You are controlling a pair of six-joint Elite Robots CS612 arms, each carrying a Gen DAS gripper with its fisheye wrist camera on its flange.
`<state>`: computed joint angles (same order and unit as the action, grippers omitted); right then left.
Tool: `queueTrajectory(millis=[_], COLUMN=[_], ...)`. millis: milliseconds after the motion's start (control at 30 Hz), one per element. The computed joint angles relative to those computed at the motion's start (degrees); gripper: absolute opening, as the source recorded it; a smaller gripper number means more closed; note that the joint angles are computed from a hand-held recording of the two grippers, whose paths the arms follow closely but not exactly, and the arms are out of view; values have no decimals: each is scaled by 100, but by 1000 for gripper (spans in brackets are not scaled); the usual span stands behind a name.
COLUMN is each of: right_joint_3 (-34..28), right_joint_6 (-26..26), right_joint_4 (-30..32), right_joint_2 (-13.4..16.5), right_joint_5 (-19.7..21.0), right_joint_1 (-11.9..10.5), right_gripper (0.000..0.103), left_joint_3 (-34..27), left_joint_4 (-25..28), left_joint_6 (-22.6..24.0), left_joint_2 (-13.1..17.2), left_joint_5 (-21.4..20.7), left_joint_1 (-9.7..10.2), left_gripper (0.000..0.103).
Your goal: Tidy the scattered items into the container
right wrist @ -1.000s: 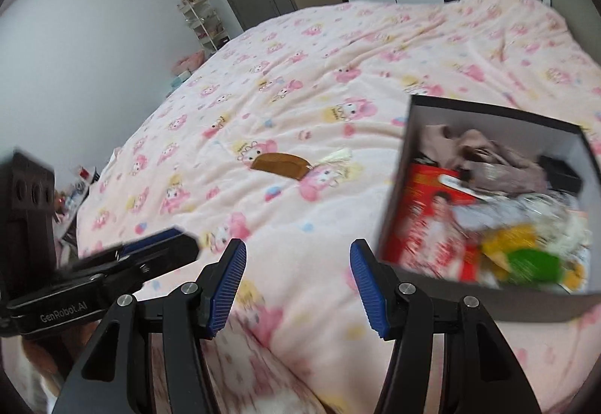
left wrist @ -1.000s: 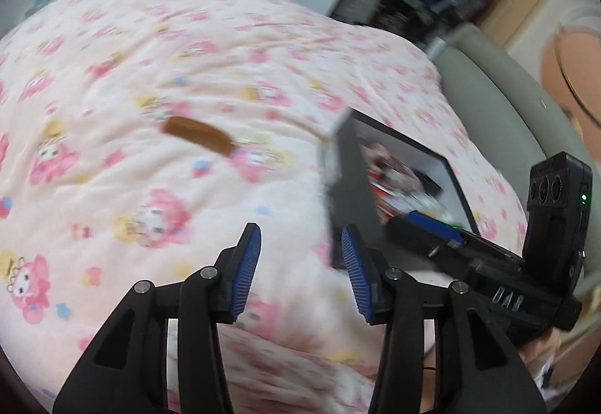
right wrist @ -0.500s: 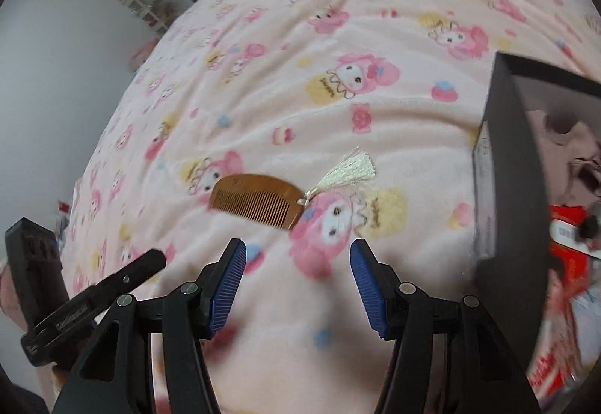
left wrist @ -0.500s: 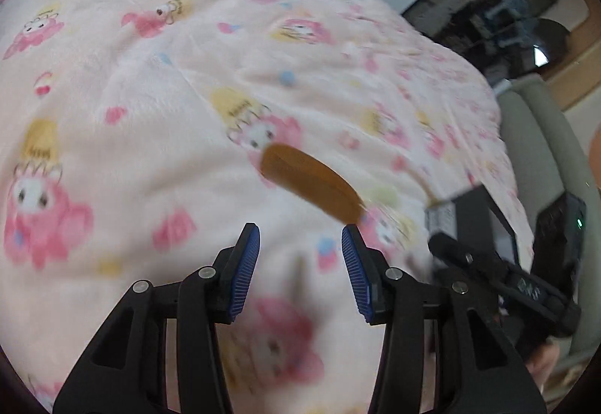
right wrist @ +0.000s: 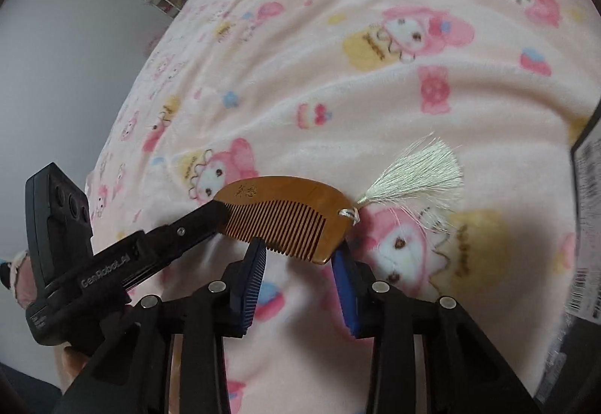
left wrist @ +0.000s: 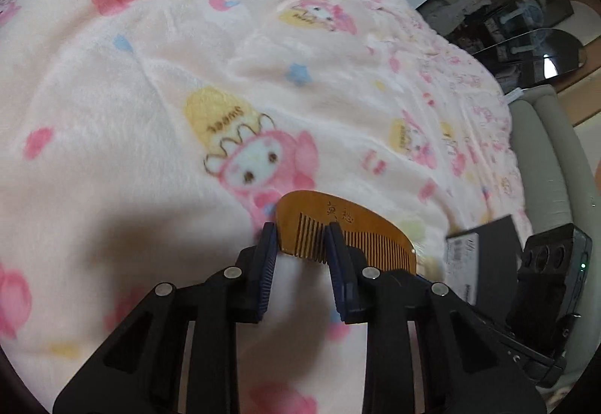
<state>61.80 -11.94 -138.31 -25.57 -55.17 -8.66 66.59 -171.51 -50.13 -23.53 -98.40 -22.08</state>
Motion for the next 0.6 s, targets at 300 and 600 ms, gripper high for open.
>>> queueTrajectory(millis=[300,600], right_joint_3=[1884,3712], right_joint_6=[-631,-1185], right_joint_4=[-1079,-2086], right_joint_2=[-1260,-2375], right_joint_5=[624,1130], right_joint_1=[-396,-1189], right_gripper=[30,30], left_joint_3=[1618,2260], left_joint_4=[-1223,-1783], left_joint_6=[121,423], left_joint_2=[-1146,-1628], left_joint_5=[316,221], left_joint_1=[-446,-1155], left_gripper=[26,26])
